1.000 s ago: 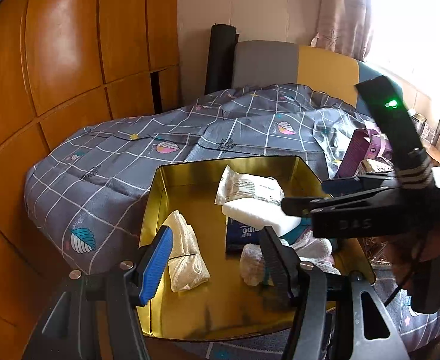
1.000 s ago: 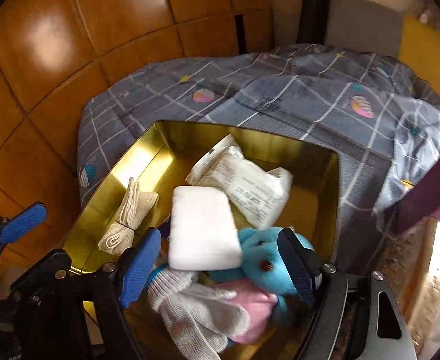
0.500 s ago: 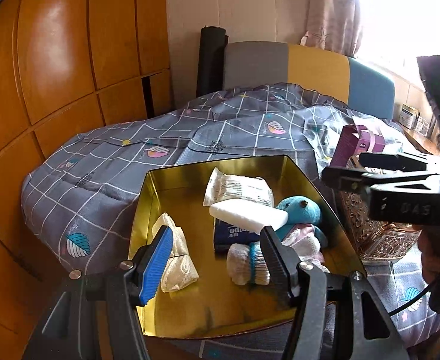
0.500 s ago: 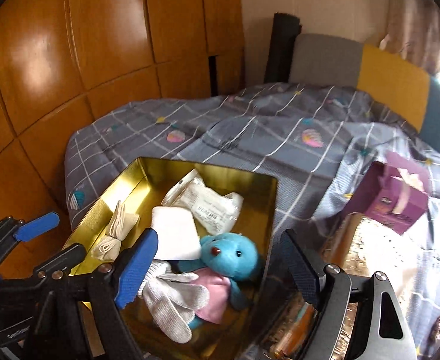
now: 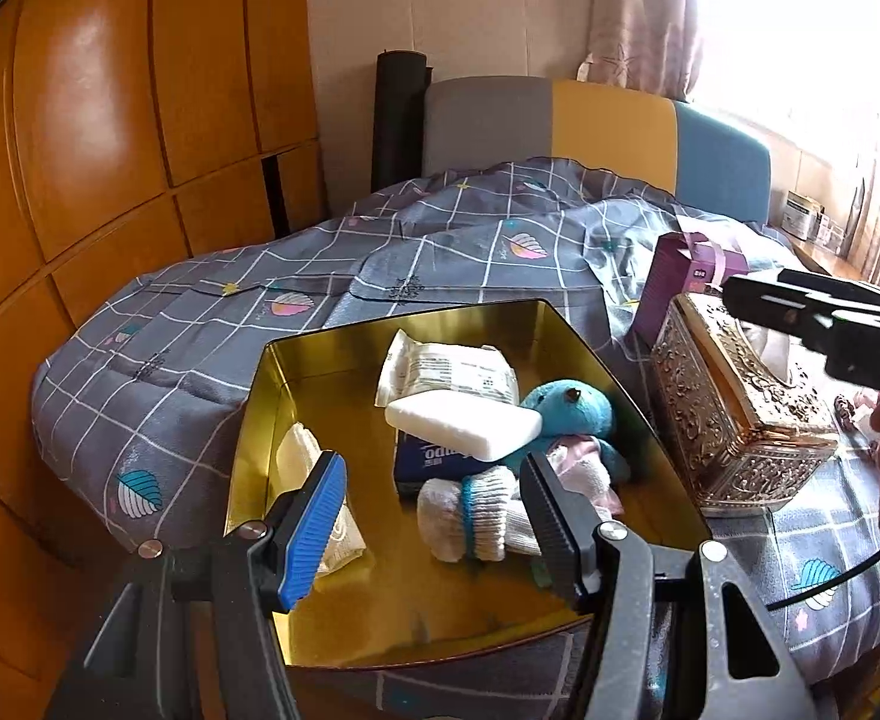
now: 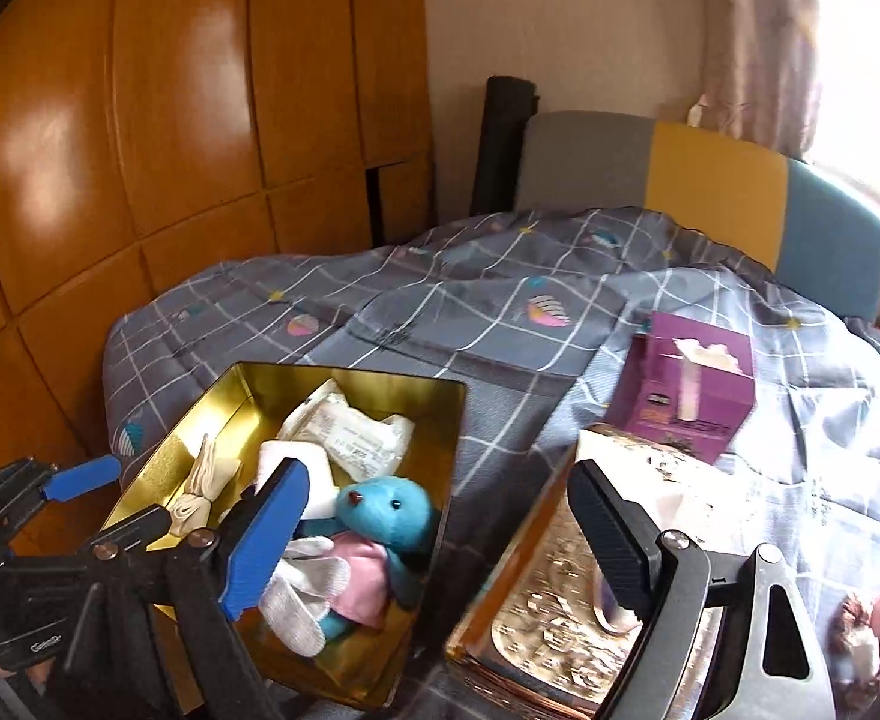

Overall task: Organize soft objects
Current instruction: 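Move both tools back to the remaining pile of soft items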

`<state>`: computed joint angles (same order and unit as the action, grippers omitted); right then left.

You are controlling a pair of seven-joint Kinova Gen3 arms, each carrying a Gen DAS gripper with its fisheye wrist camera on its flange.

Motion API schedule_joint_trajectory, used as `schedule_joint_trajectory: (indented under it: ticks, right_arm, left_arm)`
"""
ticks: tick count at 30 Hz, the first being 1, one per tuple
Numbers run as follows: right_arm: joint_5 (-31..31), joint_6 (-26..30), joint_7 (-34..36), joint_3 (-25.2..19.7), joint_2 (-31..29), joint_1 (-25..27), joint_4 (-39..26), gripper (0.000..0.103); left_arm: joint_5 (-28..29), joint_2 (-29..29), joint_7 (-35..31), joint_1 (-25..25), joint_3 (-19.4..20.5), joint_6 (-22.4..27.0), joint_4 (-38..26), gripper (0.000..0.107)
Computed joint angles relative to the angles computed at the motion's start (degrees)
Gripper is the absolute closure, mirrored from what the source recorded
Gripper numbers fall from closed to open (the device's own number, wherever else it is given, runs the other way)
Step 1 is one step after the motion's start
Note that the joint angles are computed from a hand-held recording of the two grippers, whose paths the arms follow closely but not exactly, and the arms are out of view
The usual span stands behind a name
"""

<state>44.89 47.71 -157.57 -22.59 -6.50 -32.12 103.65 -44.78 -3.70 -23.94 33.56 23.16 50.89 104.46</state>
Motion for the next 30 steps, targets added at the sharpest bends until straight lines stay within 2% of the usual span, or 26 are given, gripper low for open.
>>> schedule_joint_trajectory:
  ticks: [5, 12, 16, 22, 26, 30]
  right_arm:
    - [1.80, 0.18, -4.35, -0.84, -4.23, 2.30, 3.77, 0.010]
    - [-1.26, 3.26, -4.74, -1.09, -12.10, 9.48, 8.15, 0.008]
    - [-4.89, 7.14, -2.39, 1.78, -17.70, 14.28, 10.37, 0.007]
    - [-7.40, 12.21, -3.05, 7.88, -27.72, 25.04, 14.14, 0.007]
    - [-8.80, 12.04, -6.22, 14.13, -32.21, 33.30, 16.76, 0.005]
    - [-10.77, 9.11, -7.67, 19.99, -33.94, 38.92, 20.04, 0.005]
  left_arm:
    - [0.35, 0.32, -0.59, 0.43, 0.16, -0.13, -0.29, 0.047]
    - [0.90, 0.67, -1.64, 1.19, -0.11, -0.83, -0.74, 0.047]
    - [1.57, 1.16, -1.79, 1.28, -0.33, -0.80, -1.48, 0.047]
    - [3.89, 1.87, -3.62, 1.30, -1.20, -2.24, -2.97, 0.047]
    - [3.74, 3.62, -6.59, 2.76, -0.97, -1.84, -5.94, 0.047]
    - [4.13, 5.17, -10.64, 5.09, -1.38, -2.83, -9.09, 0.047]
